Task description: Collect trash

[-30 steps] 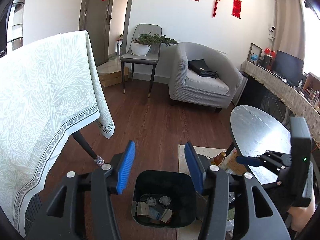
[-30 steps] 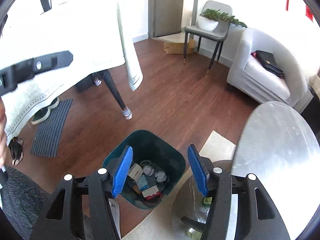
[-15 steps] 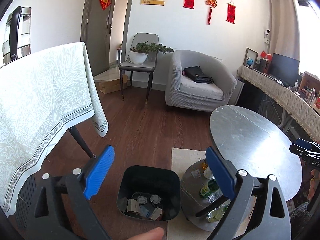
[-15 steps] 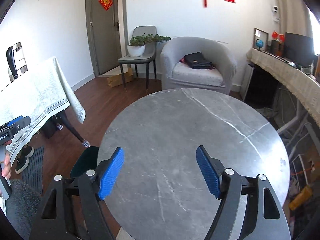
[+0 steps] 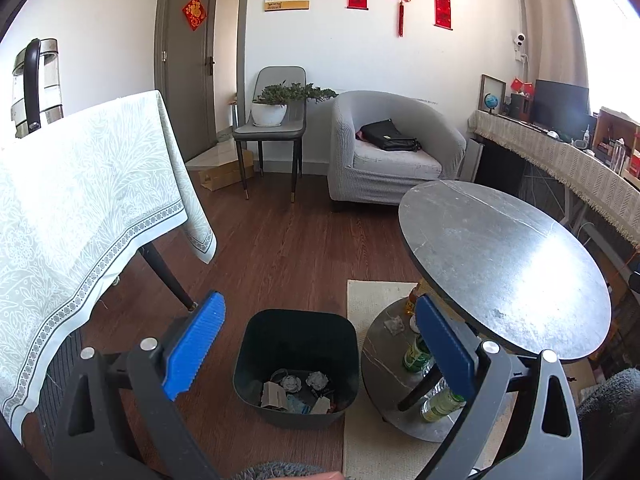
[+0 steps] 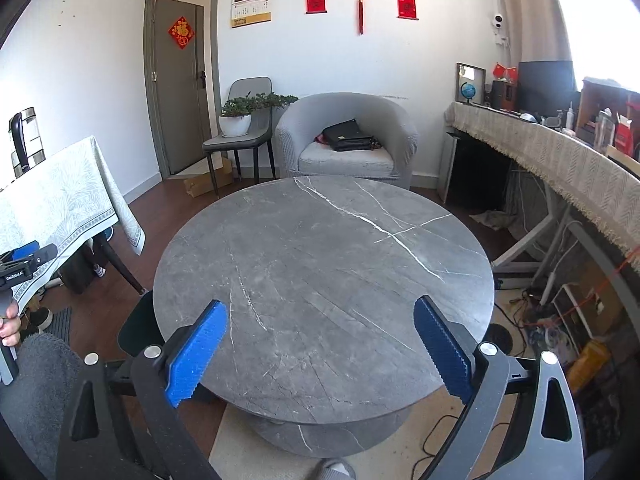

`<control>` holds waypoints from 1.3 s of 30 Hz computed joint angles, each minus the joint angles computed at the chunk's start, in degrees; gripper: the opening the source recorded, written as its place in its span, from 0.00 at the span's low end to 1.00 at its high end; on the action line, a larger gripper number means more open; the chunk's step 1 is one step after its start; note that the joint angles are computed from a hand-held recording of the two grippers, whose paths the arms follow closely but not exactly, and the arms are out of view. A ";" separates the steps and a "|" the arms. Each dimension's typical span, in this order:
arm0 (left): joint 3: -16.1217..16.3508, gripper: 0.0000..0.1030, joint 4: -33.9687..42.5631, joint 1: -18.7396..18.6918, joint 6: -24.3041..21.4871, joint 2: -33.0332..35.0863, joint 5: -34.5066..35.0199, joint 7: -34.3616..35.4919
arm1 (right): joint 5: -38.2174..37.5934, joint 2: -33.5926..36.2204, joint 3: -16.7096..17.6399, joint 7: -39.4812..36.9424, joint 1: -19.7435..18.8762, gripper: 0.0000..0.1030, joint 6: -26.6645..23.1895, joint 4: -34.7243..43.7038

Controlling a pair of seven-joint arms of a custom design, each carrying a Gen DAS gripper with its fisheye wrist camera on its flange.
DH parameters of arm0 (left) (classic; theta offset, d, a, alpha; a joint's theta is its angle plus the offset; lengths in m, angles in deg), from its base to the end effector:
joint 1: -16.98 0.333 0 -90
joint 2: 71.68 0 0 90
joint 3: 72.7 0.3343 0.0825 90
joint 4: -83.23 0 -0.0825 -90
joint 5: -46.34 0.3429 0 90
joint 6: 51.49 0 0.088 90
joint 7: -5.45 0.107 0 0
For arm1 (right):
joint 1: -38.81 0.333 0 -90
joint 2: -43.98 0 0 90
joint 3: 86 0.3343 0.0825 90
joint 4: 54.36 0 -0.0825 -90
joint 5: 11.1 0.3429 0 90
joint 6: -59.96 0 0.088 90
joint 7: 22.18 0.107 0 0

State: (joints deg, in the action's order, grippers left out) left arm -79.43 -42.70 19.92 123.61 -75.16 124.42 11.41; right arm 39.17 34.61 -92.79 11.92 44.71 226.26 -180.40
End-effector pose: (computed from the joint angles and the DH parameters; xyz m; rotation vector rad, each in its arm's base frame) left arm 0.4945 -0.1109 0.5090 -1.6871 1.5573 -0.8767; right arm 0.4987 -0.0579 0.5729 -1.7480 1.4541 -0.7253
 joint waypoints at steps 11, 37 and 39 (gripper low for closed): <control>-0.36 0.95 -0.95 -1.42 -2.48 0.44 -1.32 2.81 | 8.30 -0.86 -1.38 -9.82 0.58 0.95 -5.87 0.01; -0.48 0.95 -1.45 -2.33 -4.86 0.84 -5.91 7.12 | 3.61 -0.94 0.23 -8.33 0.18 0.95 -6.94 -0.45; -0.50 0.95 -1.54 -2.25 -4.72 0.72 -5.81 6.92 | 3.56 -0.90 0.30 -8.23 0.15 0.95 -6.88 -0.44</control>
State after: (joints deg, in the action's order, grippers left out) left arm -79.93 -44.24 17.67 118.88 -74.43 118.61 18.33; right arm 42.73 33.71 -92.49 3.68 44.86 219.38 -180.83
